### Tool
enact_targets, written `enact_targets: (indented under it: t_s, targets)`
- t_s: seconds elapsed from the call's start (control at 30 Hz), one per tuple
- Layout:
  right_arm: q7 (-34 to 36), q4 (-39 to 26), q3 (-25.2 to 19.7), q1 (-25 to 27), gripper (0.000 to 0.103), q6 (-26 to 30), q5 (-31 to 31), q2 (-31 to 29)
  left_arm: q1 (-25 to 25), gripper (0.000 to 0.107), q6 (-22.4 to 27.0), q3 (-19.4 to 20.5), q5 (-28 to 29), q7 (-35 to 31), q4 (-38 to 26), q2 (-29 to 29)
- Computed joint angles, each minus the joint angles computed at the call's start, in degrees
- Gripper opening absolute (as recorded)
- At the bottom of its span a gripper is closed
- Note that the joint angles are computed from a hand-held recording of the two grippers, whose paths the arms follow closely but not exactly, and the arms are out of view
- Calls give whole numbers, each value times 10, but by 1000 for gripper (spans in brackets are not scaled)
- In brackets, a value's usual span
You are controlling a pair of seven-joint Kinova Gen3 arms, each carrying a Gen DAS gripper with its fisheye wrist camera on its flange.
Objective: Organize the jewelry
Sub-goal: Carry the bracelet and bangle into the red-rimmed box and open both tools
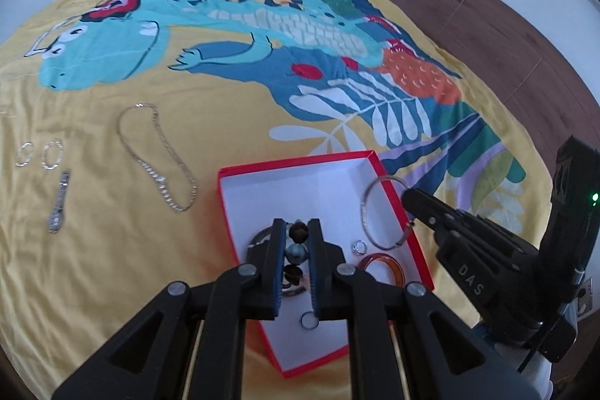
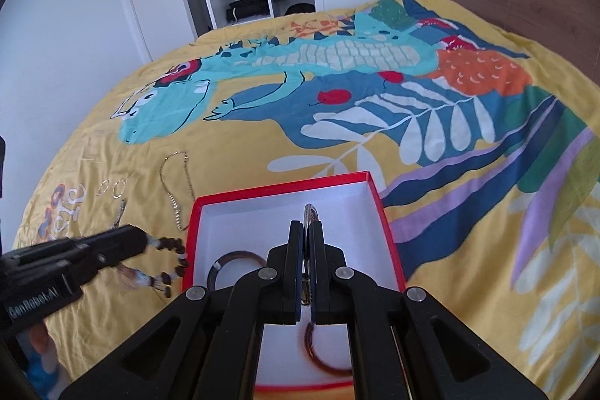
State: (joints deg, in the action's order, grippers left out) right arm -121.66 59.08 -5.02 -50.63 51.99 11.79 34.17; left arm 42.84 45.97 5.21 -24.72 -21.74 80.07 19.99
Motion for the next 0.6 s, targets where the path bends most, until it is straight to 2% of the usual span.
enact_targets:
  t_s: [0.17,0.3,0.43,0.6]
  targets:
    - [24,-4,-21,26,3,-42,-39,28,-17,10,-26,1,28,-30,-6,37]
    - [40,-9,-20,31,3,-51,-56,48,-24,10,-38,-6,51,-46,2,55]
    - [40,8,-11,33,3,-76,-59,47,-23,10,-56,-13,62,-55,18,62]
    - [37,14,2,33,3,-74,-48,49,-13,10,-70,-27,58,-52,29,70]
